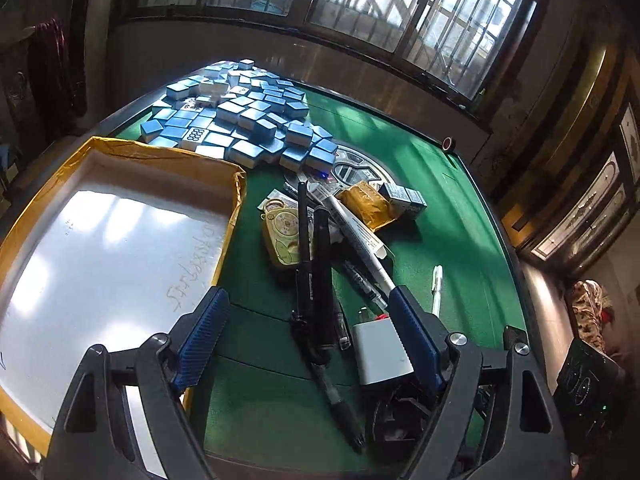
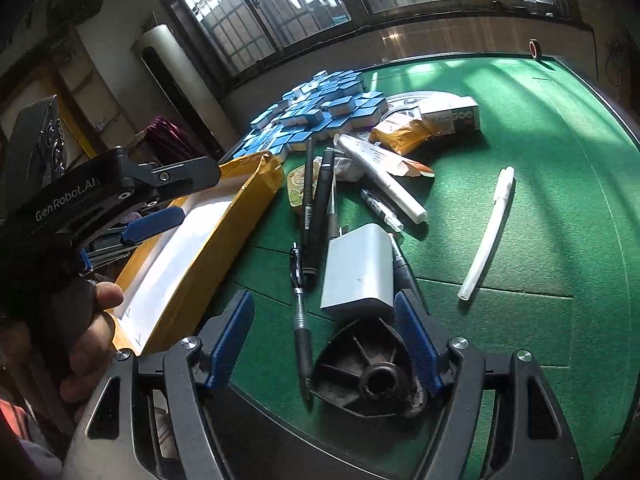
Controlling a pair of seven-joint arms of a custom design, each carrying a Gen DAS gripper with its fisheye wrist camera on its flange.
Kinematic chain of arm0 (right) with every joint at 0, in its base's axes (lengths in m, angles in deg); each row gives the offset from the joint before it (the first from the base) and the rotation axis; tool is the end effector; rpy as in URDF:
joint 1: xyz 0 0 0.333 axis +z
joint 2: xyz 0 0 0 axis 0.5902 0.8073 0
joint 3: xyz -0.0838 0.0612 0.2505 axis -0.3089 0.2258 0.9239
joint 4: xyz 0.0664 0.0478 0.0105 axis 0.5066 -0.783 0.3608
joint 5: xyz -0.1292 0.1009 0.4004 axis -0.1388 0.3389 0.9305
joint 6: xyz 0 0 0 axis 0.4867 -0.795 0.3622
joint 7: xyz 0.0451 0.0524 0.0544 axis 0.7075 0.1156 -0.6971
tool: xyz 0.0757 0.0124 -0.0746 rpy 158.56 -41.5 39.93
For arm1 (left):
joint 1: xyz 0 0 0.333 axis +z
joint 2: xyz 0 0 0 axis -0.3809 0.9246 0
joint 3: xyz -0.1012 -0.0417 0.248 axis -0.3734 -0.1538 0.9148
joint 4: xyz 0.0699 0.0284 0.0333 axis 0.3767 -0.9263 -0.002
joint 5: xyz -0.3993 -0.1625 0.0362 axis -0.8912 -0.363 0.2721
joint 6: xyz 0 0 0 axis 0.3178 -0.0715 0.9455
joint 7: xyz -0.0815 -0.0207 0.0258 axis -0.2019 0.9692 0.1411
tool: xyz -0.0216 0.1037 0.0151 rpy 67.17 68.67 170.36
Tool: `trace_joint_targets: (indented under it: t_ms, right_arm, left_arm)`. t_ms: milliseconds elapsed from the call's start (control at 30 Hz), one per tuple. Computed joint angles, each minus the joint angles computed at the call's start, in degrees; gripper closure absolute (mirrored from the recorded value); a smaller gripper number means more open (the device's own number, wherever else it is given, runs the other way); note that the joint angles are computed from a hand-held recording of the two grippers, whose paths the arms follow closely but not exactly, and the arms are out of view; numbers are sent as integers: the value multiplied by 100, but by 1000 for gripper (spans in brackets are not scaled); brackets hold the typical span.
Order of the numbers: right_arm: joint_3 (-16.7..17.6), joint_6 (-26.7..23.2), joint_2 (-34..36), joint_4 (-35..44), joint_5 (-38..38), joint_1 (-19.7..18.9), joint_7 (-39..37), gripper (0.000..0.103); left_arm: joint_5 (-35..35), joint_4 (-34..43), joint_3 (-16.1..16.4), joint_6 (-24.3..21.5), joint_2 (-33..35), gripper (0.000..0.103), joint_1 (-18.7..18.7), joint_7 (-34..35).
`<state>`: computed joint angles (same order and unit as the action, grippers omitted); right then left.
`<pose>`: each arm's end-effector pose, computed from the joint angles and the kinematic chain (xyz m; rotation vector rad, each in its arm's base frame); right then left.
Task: Organize objects
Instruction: 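Close the right gripper on the red-capped black marker while the left tool approaches the white charger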
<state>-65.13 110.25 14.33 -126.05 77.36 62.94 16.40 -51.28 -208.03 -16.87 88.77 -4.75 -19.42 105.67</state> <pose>0.4683 0.2539 0.3271 -2.0200 1.0905 0.0470 0.4387 -0.1339 0.3662 -2.2504 1.2928 -0.8762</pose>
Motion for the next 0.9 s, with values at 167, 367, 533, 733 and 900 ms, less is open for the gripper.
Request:
trace_joint_targets:
  t_ms: [167,367,533,733,900]
  right_arm:
    - [-87,107,-28,-61,40,-81,-79,36]
    - [-98,-107,221,131,-346,-234,196,44]
    - [-58,-150,327,147,-742,-330,559,56]
    - [-20,-85,548,378,-1325,-459,1163,71]
    - [83,-245,783,620,-2327,-519,1746,84]
  left_arm:
    - [-539,126,601,221,532,20,-765,818]
    - [-1373,252,1089,136,819,20,-1437,1834]
    - [-2360,379,1578,80,1052,20,-2038,2842]
    - [-3873,573,2135,66,1322,20,-2727,4097]
    - [-4443,639,1998,44,1386,20,-2605,4488]
